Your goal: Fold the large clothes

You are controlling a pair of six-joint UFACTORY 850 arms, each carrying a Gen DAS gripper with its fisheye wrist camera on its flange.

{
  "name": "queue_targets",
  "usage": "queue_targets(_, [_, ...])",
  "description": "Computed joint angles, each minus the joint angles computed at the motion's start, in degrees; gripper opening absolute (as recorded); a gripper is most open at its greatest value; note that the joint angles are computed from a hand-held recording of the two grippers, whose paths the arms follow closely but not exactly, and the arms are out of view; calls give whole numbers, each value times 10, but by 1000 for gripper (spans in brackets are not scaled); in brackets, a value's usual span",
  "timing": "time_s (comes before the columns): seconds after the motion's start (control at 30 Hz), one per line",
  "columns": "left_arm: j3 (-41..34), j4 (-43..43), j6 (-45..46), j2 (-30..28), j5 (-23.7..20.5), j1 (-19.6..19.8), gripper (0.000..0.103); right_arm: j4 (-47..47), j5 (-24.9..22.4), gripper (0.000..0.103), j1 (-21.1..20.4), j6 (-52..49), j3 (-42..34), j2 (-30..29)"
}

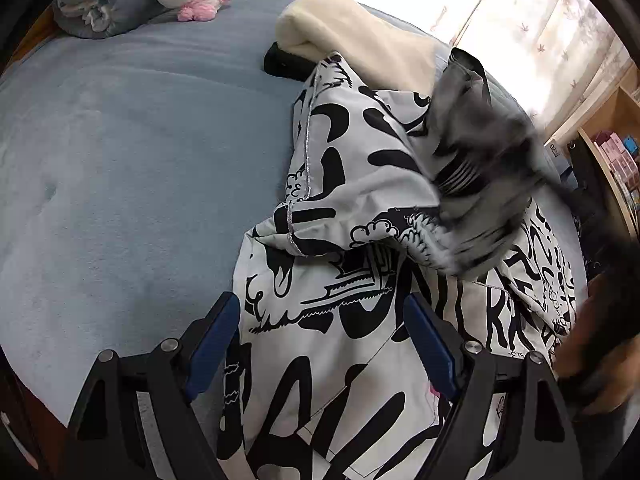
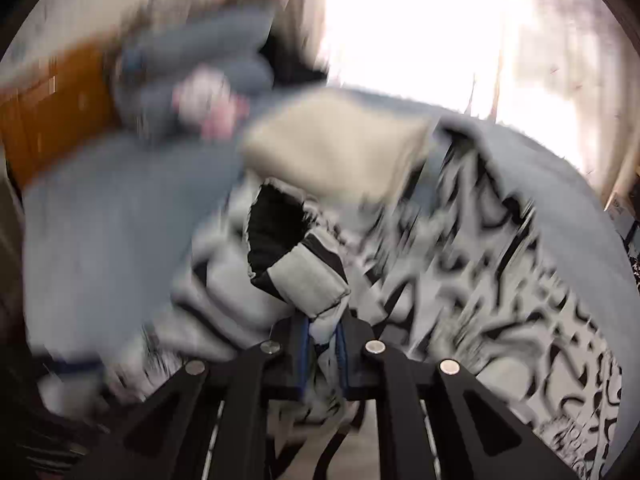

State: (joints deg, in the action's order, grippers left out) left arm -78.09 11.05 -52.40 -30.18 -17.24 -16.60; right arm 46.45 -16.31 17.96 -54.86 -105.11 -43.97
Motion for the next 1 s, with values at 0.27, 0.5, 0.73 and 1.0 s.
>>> queue_targets(0.27, [3, 3, 6, 2, 8, -6, 83, 109, 61, 11, -100, 73, 49, 59])
queue_targets(0.5, [-36, -19, 47, -22, -13, -11, 83, -204, -84, 19, -155, 406, 86, 20])
queue_targets(0.73, [-132, 15, 75, -102, -98, -23, 83, -95, -81, 35, -181, 298, 134, 46])
queue_targets(1.0, [-103, 112, -162, -98, -77, 6, 45, -32, -92, 35, -170, 224, 103, 31])
